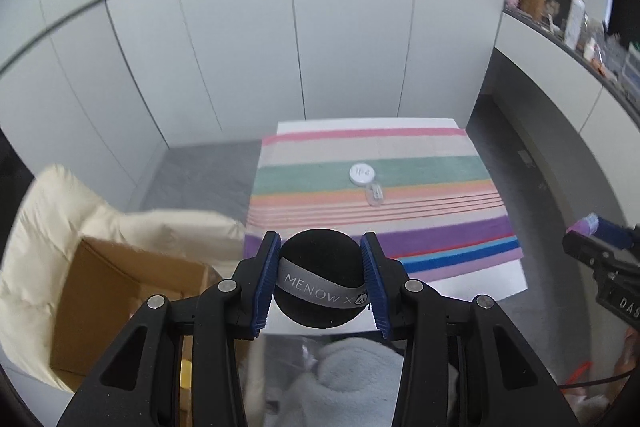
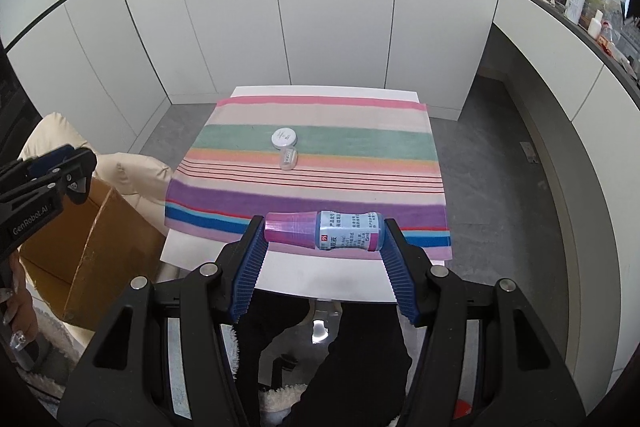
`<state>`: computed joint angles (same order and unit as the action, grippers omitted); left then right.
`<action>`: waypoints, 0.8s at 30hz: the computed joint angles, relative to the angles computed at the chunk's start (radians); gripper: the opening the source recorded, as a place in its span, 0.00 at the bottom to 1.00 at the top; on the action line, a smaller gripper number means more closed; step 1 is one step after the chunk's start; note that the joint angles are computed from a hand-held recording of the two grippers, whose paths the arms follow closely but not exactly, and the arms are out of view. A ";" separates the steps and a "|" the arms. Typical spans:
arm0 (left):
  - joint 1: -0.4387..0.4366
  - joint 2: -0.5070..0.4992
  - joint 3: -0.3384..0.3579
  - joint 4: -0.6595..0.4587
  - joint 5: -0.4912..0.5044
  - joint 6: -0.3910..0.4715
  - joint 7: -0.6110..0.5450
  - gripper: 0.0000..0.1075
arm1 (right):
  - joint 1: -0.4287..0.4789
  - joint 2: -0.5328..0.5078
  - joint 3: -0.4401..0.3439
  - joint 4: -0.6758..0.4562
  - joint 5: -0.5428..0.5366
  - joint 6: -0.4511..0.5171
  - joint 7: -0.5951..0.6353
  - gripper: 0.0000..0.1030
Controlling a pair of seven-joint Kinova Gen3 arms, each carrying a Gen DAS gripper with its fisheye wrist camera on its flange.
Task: Organize objects
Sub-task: 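Lift the black compact and purple vial and carry them toward the cardboard box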
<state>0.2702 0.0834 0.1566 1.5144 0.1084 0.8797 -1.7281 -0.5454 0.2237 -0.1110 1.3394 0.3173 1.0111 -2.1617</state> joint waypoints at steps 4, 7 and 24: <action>-0.022 0.029 -0.021 -0.017 -0.013 0.004 0.020 0.39 | -0.003 0.023 -0.003 -0.037 -0.012 0.020 0.019 0.58; -0.048 0.040 -0.036 -0.016 -0.016 0.002 0.024 0.39 | -0.028 0.046 -0.001 -0.075 0.005 0.036 0.023 0.58; -0.237 0.054 -0.134 0.042 -0.071 -0.047 0.068 0.39 | -0.217 0.298 -0.002 -0.434 -0.067 0.118 0.178 0.58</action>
